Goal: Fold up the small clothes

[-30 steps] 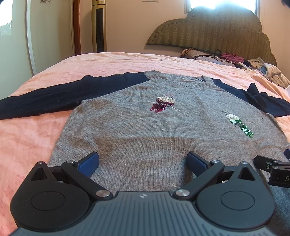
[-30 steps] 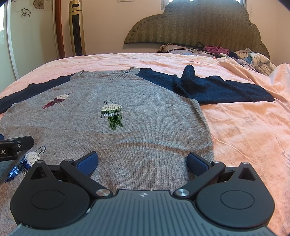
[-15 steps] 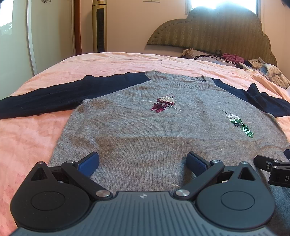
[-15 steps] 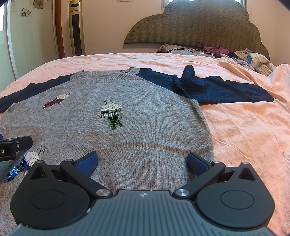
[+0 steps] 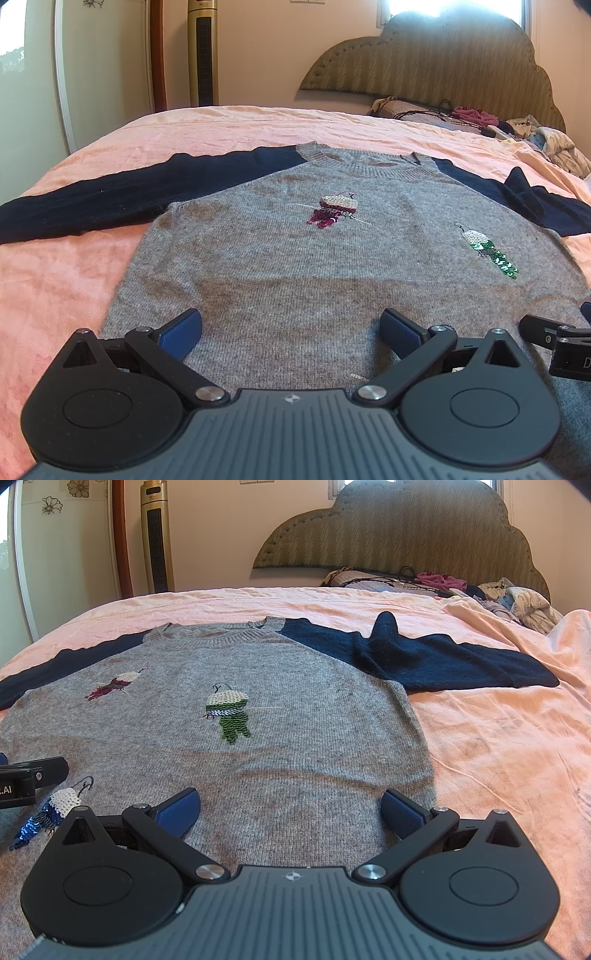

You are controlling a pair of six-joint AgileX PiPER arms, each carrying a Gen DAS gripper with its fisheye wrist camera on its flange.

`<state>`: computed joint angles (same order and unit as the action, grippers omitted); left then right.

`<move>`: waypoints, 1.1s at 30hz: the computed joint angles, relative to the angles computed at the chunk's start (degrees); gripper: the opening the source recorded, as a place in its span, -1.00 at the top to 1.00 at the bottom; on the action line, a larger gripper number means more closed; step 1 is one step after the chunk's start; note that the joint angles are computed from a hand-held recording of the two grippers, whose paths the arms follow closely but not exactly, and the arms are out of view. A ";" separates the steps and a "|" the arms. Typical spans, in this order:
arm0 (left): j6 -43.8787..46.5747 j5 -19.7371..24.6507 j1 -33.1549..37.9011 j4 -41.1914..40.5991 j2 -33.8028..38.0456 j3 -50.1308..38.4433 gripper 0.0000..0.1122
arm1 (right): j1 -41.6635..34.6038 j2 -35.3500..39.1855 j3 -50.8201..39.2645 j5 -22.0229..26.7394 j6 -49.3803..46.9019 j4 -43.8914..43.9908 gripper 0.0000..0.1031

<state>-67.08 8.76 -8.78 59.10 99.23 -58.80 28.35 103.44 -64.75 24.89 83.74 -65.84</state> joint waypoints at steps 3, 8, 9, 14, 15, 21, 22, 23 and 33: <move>-0.08 -0.11 0.08 0.10 -0.01 0.06 -0.84 | 0.03 0.02 0.00 0.07 0.04 -0.08 -1.00; -0.07 -0.10 0.07 0.09 -0.02 0.07 -0.84 | 0.08 0.12 -0.05 0.07 0.11 -0.12 -1.00; -0.07 -0.10 0.07 0.09 -0.02 0.07 -0.84 | 0.08 0.12 -0.05 0.07 0.11 -0.12 -1.00; -0.02 0.01 0.01 0.06 -0.03 0.05 -0.84 | 0.07 0.16 -0.12 0.07 -0.01 -0.02 -1.00; -0.04 0.00 0.02 0.08 -0.02 0.04 -0.84 | 0.04 0.17 -0.12 0.01 -0.12 0.09 -1.00; -0.03 0.00 0.00 0.04 -0.01 0.02 -0.84 | 0.05 0.15 -0.12 0.06 -0.11 0.05 -1.00; -0.03 0.00 0.00 0.04 -0.01 0.02 -0.84 | 0.05 0.15 -0.12 0.06 -0.11 0.05 -1.00; -0.02 0.04 -0.02 0.03 -0.01 0.01 -0.84 | 0.05 0.15 -0.12 0.06 -0.11 0.05 -1.00; 0.13 0.08 -0.04 -0.12 -0.01 0.00 -0.84 | -0.95 -0.38 -0.25 -1.56 -3.82 3.26 -1.00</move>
